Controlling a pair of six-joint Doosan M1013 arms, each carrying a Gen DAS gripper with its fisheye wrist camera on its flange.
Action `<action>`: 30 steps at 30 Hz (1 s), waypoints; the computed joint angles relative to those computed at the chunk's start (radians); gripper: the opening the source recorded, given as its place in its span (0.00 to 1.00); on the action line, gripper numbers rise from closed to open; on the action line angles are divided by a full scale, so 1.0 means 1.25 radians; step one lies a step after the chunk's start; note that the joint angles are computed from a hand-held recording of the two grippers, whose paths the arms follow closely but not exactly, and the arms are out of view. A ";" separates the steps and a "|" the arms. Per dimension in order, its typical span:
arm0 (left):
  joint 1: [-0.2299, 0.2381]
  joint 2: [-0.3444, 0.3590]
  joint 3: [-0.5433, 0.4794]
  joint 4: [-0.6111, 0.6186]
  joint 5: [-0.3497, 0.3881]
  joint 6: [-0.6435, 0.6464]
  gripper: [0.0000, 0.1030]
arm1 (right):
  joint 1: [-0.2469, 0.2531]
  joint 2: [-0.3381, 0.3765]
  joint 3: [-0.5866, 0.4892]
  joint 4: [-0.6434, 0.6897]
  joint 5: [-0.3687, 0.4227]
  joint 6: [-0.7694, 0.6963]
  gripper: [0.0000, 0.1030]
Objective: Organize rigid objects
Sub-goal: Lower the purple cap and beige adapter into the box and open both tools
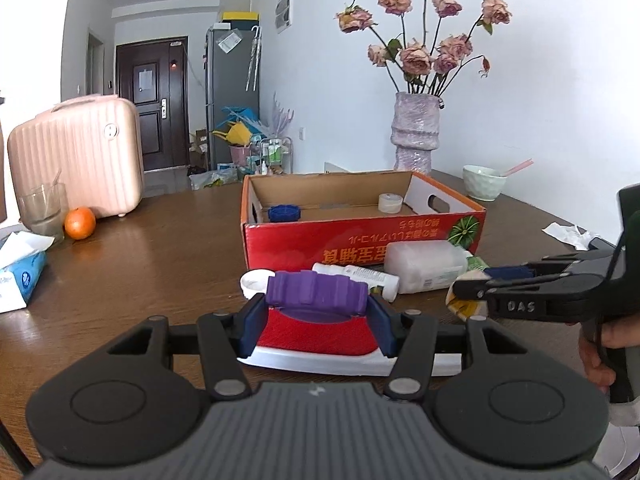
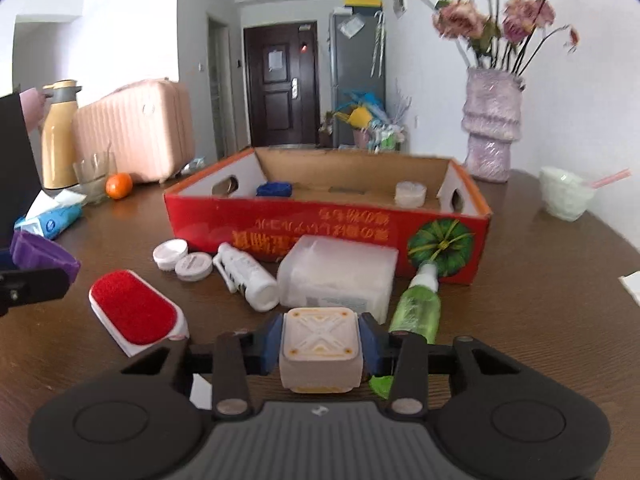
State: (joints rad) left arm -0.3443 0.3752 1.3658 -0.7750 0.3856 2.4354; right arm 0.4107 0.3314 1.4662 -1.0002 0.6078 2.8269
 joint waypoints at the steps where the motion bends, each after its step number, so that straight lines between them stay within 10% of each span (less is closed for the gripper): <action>1: 0.000 -0.004 0.005 -0.011 -0.003 0.012 0.53 | 0.007 -0.008 0.008 -0.041 0.010 0.028 0.39; 21: -0.009 -0.043 0.038 -0.165 -0.042 0.173 0.53 | 0.087 -0.101 0.095 -0.285 0.173 0.288 0.39; 30: -0.022 0.170 -0.342 0.195 0.150 -0.187 0.53 | -0.046 -0.015 -0.065 -0.053 -0.019 0.002 0.39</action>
